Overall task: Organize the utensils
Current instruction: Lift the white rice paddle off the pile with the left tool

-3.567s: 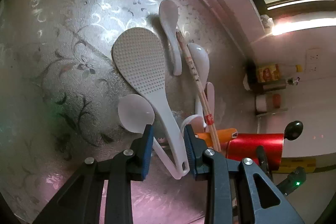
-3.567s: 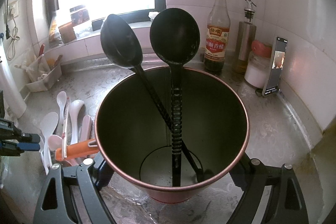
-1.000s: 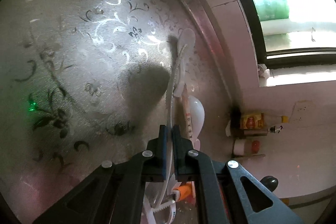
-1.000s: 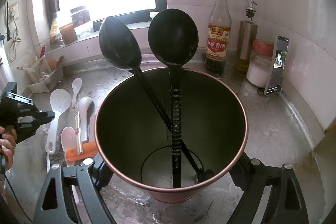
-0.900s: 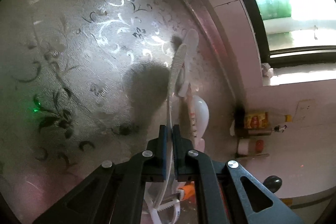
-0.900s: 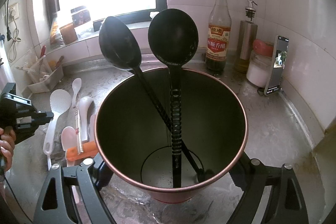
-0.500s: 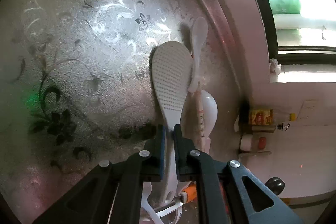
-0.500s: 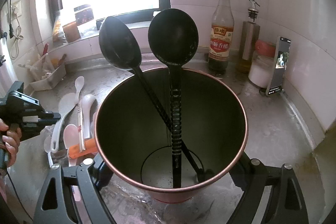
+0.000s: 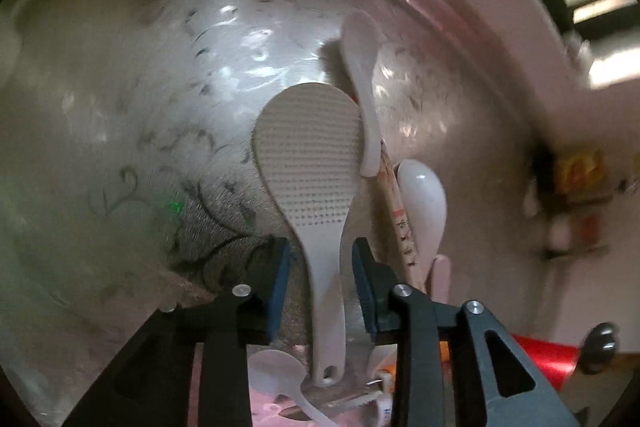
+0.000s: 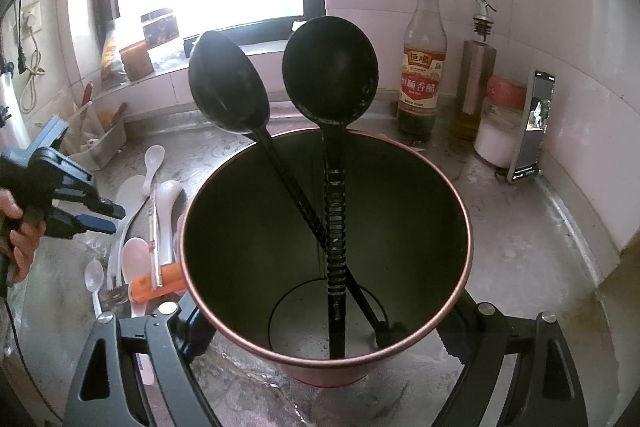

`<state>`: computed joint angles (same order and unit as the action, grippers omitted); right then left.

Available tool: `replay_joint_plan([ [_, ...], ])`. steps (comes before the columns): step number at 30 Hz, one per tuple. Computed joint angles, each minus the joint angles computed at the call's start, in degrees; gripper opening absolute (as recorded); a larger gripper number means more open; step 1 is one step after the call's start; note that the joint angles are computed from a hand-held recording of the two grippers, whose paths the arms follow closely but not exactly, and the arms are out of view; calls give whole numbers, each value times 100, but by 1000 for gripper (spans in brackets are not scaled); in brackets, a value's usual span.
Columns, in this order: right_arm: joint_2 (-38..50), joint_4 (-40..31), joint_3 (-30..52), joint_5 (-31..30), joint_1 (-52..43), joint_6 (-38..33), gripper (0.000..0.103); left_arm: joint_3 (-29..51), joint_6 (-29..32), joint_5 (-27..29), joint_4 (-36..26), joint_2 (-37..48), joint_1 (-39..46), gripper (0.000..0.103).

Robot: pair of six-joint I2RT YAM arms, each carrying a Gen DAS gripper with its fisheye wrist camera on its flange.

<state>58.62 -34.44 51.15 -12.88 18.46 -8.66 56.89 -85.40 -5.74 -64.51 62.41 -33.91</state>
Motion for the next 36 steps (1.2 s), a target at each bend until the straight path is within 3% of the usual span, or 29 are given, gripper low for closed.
replay_joint_plan([
  [10, 19, 10, 11, -53, -10, 51, 90, 2028, 1012, -231, -1354, 2432, -263, 35],
  [15, 81, 17, 49, -128, -64, 45, 90, 2379, 1163, -325, -1482, 2795, -385, 28],
  [19, 101, 13, 64, -189, -113, 28, 90, 1675, 874, -512, -1029, 2092, -470, 19],
  [26, 102, -10, 80, -180, -107, 0, 90, 462, -55, -846, -76, 690, -818, 19],
  [31, 97, -16, 79, -180, -106, -1, 90, 84, -639, -1487, 32, -149, -1252, 19],
  [36, 104, -22, 85, -134, -66, -10, 90, 92, -1093, -1968, -11, -438, -1782, 19],
])
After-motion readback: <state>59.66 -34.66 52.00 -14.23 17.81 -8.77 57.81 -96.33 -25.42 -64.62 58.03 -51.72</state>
